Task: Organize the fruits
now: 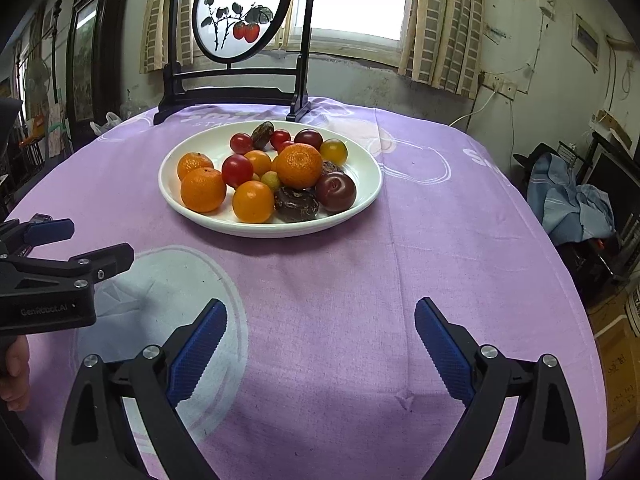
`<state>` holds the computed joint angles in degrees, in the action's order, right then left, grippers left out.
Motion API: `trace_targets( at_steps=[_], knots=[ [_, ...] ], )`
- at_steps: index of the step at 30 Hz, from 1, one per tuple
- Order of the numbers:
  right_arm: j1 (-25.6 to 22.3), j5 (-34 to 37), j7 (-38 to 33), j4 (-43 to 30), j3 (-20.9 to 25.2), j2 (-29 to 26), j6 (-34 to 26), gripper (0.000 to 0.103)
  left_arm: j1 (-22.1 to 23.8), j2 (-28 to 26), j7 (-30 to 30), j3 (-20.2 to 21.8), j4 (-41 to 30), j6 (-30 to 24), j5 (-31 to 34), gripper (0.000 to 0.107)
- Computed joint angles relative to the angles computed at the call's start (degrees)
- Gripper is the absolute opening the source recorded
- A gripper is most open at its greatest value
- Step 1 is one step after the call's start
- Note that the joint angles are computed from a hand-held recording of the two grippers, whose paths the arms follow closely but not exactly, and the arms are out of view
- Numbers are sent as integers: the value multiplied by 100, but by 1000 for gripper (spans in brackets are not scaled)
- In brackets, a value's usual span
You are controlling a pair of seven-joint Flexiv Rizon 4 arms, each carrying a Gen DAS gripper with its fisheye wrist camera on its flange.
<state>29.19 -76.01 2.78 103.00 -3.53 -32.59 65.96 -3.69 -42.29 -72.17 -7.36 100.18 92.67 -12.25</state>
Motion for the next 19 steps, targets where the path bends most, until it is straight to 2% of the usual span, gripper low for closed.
trace_targets(
  at_steps=[4,8,19],
  knots=[
    [2,44,-46,12,20,6,-15,96,171,17,83,-233,90,158,52,98],
    [6,69,-64,12,20,4,-9,96,148,22,73,-213,115,201,61,98],
    [61,953,-722,27,115,-104,13,96,-351,-84,-157,428,-150,-309,25,98]
  ],
)
